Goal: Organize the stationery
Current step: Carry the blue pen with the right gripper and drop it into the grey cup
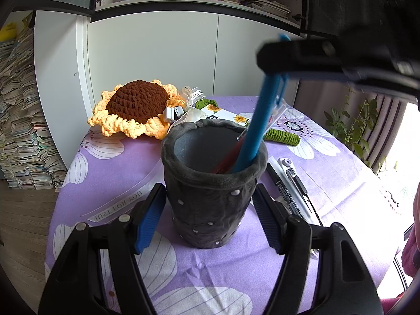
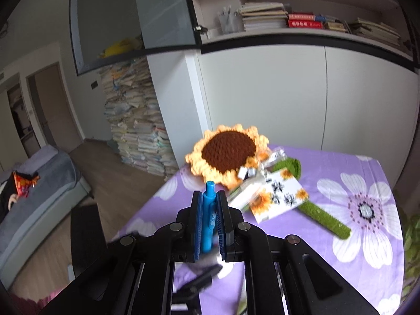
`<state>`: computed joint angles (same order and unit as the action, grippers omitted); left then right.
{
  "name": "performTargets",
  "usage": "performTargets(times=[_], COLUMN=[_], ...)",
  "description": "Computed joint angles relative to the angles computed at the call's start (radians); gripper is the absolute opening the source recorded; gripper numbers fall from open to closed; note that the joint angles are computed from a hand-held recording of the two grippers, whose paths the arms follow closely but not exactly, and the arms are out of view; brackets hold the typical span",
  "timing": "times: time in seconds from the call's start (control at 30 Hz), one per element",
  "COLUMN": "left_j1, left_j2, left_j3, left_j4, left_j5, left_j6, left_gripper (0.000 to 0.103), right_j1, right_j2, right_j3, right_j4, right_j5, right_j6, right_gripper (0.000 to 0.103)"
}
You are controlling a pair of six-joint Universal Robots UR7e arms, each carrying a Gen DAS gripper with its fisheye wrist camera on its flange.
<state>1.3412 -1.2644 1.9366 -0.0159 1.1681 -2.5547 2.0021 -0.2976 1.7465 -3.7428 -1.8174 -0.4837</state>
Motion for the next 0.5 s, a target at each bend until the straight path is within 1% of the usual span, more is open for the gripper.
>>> performTargets(times=[0.13,0.27,0.33,0.4,0.43,0.47,0.5], left_j1=[0.000,0.000,0.000,0.000,0.000,0.001,0.001], left_j2=[0.000,0.000,0.000,0.000,0.000,0.000,0.000], left_j3=[0.000,-0.001,0.000,0.000,0.000,-0.001,-0.001], left_j4=[0.000,0.000,0.000,0.000,0.000,0.000,0.000], left_j5=[0.000,0.000,-0.001,-0.001,-0.001,-0.001,-0.001], left_j6=[-0.001,-0.002,-0.001,-0.001,-0.001,-0.001,-0.001], left_gripper=[0.068,0.068,0.068,0.068,0.068,0.068,0.068], right_j1=[-0.014,-0.004,-0.008,-0.021,-0.026,-0.030,-0.033], right_j2=[-0.032,-0.056,-0.076,-0.104,-0.113,-0.119,-0.122], right_j3=[0.043,0.074,0.103,0.143,0.157,0.165,0.165], right_j4=[0.053,0.088,0.097,0.094,0.085,0.080,0.085], right_j5=[0.000,-0.054,-0.052,-0.033,-0.034,-0.058,-0.098], right_j6=[0.041,0.043,0.054,0.071,0.078,0.088,0.101], right_gripper=[0.011,0.011,0.011,0.012,0.013,0.019,0.026])
